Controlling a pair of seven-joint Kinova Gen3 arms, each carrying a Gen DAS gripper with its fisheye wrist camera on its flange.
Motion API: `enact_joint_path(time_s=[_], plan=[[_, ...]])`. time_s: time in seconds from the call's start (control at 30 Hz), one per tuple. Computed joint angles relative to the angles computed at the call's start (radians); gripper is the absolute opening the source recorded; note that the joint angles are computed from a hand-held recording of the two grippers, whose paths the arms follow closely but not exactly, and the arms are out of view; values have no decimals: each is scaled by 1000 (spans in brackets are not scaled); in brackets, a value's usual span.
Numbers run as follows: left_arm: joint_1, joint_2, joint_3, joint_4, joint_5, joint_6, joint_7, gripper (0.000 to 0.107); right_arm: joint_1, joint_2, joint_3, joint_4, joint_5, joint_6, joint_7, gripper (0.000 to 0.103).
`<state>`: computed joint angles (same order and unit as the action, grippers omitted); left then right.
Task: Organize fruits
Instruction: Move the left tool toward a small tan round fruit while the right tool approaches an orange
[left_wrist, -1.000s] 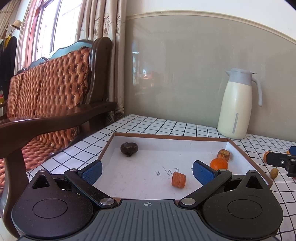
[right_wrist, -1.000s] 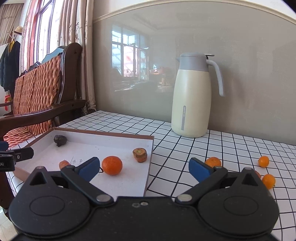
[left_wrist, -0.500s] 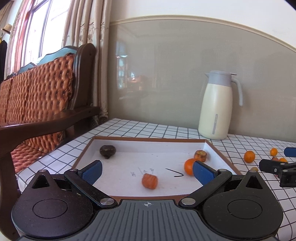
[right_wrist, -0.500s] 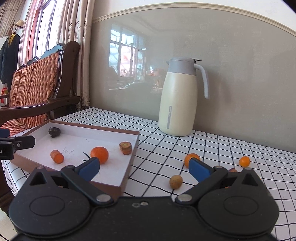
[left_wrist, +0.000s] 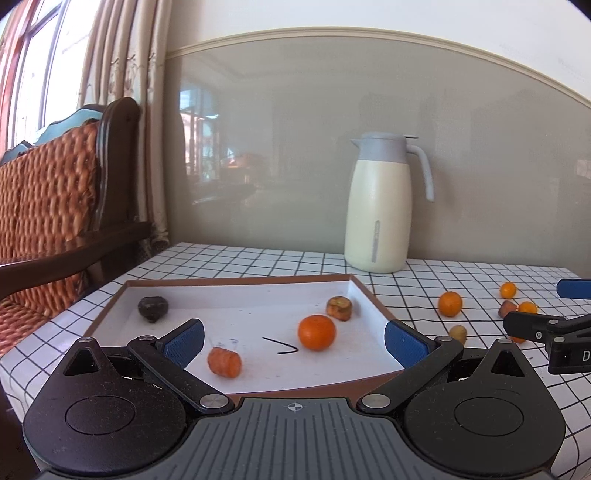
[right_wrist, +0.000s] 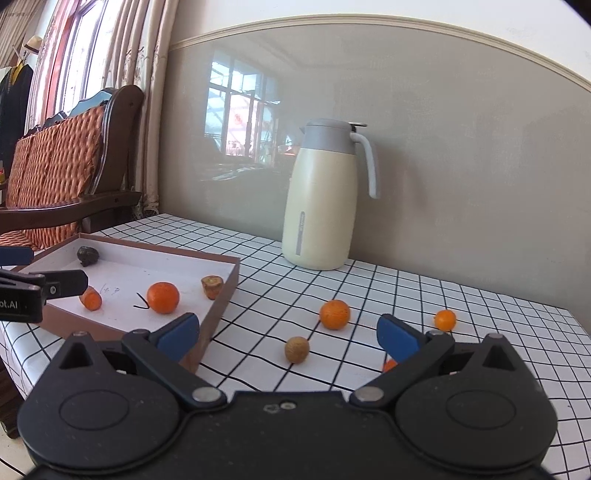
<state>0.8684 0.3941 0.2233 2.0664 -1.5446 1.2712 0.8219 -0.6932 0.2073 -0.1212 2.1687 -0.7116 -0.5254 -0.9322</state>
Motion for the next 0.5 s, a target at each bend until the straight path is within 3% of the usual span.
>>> enact_joint_path(time_s=[0.5], plan=[[25, 69, -20, -113, -52, -62, -80, 103, 85, -49, 3, 102, 8, -64, -36, 97]])
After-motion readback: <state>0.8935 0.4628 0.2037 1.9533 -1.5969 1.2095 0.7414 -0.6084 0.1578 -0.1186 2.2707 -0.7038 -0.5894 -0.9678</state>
